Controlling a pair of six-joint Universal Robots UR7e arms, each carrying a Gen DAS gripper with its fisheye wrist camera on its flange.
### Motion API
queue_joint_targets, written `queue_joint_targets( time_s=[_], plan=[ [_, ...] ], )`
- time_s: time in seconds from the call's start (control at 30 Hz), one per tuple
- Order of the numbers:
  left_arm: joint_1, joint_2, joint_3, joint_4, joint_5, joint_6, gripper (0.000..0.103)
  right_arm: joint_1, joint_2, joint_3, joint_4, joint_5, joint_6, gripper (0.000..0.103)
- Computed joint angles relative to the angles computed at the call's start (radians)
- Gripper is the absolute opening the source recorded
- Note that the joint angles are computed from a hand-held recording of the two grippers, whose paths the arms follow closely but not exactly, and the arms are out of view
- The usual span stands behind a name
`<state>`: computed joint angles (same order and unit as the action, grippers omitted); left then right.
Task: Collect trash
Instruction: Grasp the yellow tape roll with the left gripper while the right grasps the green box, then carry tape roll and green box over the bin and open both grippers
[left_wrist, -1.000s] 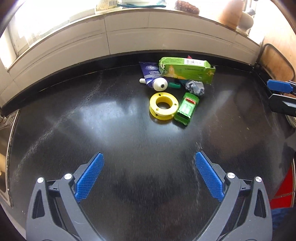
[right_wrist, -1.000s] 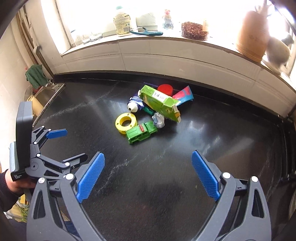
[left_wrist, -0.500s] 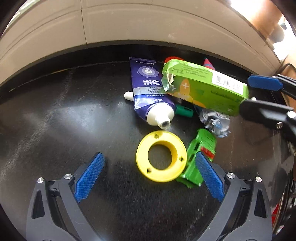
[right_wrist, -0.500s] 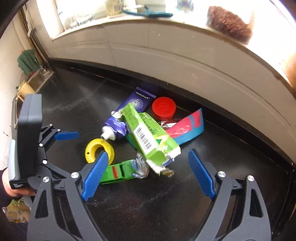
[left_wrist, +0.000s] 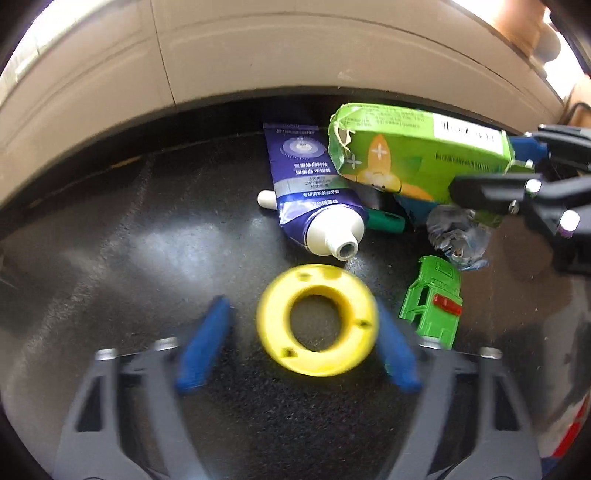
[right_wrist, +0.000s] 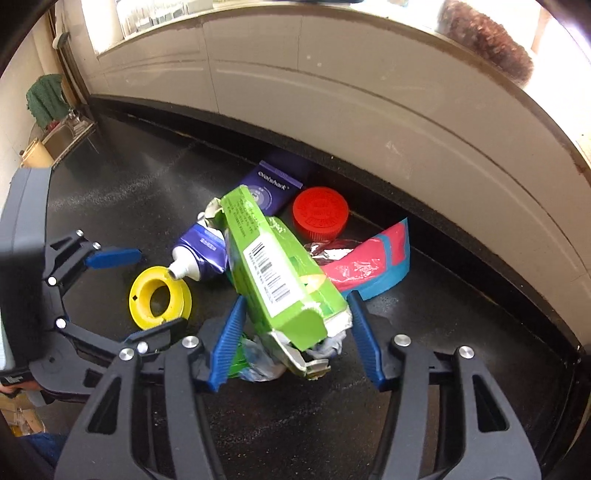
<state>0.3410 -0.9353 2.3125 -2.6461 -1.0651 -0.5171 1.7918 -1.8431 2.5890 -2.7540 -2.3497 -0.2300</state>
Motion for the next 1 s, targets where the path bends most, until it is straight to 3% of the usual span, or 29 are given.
queue_joint_targets(
  time_s=[0.23, 0.47, 0.57, 0.73, 0.83, 1.0],
  plan=[
    [-0.035, -0.08, 0.037, 0.043, -0.019, -0.072, 0.054, 0.068, -0.117, 0.012, 0.091, -0.006, 0.154, 0.055],
    [-0.149, -0.279, 0.091, 0.225, -0.023, -0.197, 0.054, 0.241, -0.234, 0.015, 0.322, -0.089, 0.379, 0.055],
    [-0.211, -0.358, 0.117, 0.321, -0.033, -0.278, 0.054, 0.322, -0.289, 0.019, 0.464, -0.119, 0.507, 0.055],
    [-0.317, -0.505, 0.18, 0.458, -0.091, -0.434, 0.054, 0.482, -0.351, 0.02, 0.743, -0.144, 0.806, 0.055],
    [-0.353, -0.558, 0.199, 0.504, -0.109, -0.469, 0.054, 0.566, -0.357, 0.013, 0.882, -0.138, 0.98, 0.055],
    [-0.397, -0.597, 0.208, 0.551, -0.116, -0.509, 0.054, 0.669, -0.335, -0.003, 1.01, -0.114, 1.166, 0.055]
  ],
)
